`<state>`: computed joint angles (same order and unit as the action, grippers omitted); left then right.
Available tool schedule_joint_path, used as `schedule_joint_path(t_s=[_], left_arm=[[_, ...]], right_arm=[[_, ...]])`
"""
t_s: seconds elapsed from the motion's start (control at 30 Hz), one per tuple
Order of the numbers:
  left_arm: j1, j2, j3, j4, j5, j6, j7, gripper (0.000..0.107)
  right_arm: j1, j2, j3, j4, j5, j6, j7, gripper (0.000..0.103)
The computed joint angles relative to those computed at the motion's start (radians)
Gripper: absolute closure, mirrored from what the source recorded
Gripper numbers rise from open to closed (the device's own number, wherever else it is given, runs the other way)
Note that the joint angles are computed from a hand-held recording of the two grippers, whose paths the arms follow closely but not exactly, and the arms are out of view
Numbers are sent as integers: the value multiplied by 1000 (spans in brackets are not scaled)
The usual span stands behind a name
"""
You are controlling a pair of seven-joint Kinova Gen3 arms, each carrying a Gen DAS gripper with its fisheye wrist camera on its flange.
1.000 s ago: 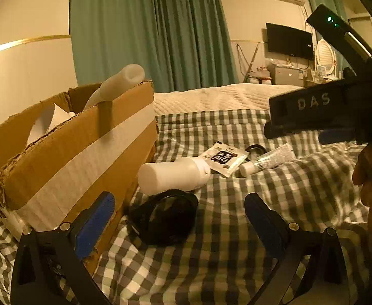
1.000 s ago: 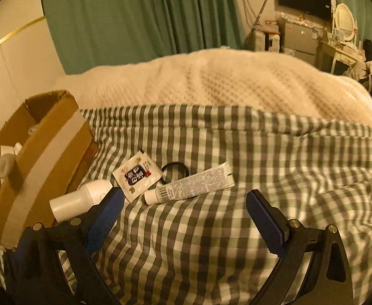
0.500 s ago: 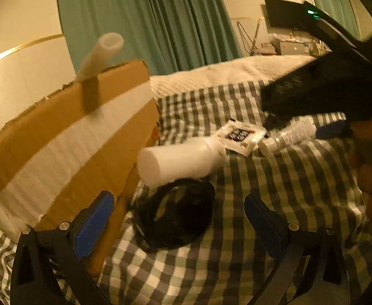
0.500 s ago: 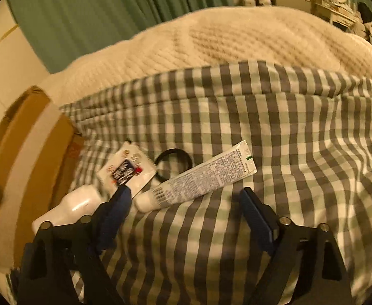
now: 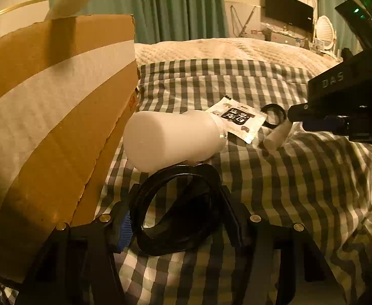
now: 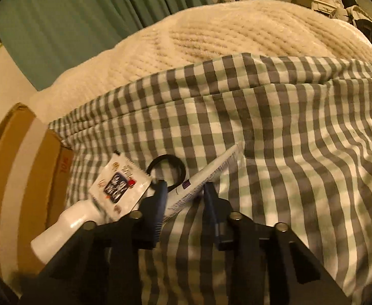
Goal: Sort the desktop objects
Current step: 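Grasp the black round item with the left tool while the right tool grasps the white BOP tube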
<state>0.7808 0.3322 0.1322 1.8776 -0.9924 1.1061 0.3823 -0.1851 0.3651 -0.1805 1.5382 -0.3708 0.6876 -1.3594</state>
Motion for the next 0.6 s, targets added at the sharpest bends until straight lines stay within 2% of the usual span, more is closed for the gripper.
schedule_joint_path(t_s=[0.03, 0.07, 0.13, 0.3, 0.43, 0.5, 0.6], left_arm=[[3, -9, 1, 12, -8, -10, 10, 47], [5, -20, 2, 27, -20, -25, 25, 47], [1, -44, 7, 57, -45, -58, 47, 47], [-1, -73, 34, 65, -69, -62, 52, 48], [1, -85, 48, 58, -89, -53, 48, 48], [6, -94, 53, 54, -111, -40, 49, 48], [32, -99, 68, 47, -149, 18, 71, 48]], right_arm=[[16, -15, -11, 17, -21, -5, 17, 99], [21, -29, -11, 28, -25, -8, 24, 103], [36, -54, -20, 54, -49, -27, 58, 103], [92, -90, -38, 95, -173, -43, 156, 103], [120, -67, -33, 80, -265, -3, 192, 103], [93, -24, -15, 54, -256, 4, 150, 100], [98, 24, -18, 28, -265, 21, 117, 76]])
